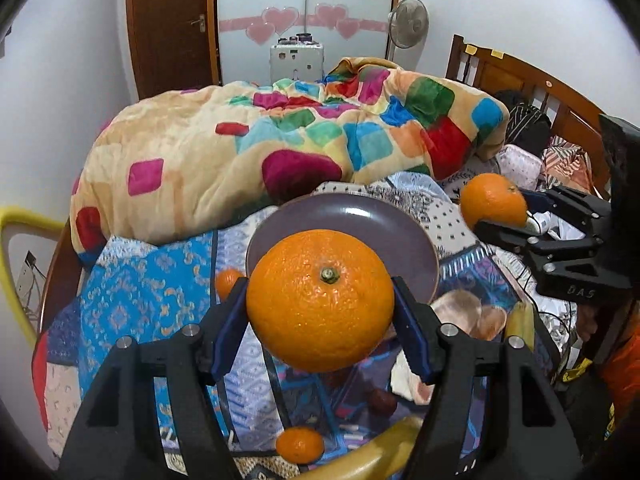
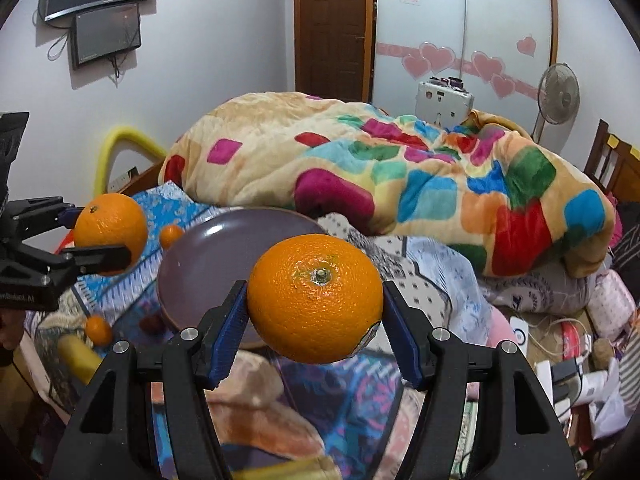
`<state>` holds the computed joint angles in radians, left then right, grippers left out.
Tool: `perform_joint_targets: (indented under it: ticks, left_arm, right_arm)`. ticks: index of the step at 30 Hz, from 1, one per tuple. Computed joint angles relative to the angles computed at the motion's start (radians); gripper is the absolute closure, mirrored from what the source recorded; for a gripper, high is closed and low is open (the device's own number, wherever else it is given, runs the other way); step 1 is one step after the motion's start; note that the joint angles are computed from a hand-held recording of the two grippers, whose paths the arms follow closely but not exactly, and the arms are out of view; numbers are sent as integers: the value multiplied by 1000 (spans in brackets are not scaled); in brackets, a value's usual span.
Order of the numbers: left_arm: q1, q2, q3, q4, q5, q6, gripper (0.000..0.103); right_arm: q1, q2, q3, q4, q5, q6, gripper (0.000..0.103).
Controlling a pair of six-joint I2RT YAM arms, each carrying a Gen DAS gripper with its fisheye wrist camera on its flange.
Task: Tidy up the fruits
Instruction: 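Carry both oranges onto the purple plate and open both tools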
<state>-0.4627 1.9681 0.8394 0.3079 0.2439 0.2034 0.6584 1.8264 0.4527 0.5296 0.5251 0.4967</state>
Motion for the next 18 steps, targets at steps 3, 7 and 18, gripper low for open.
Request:
perform_joint_targets:
  ticks: [3, 7, 18]
  left_arm:
    - [-7, 14, 33, -3, -6, -6, 35]
    - [-21, 68, 106, -21, -43, -17, 35]
    - [-25, 258, 357, -144, -95, -36, 35]
  right_arm:
    - [-23, 27, 29, 11, -13, -19, 41]
    - [-69, 70, 74, 18, -41, -42, 41]
    - [-157, 152, 183, -24, -102, -83, 41]
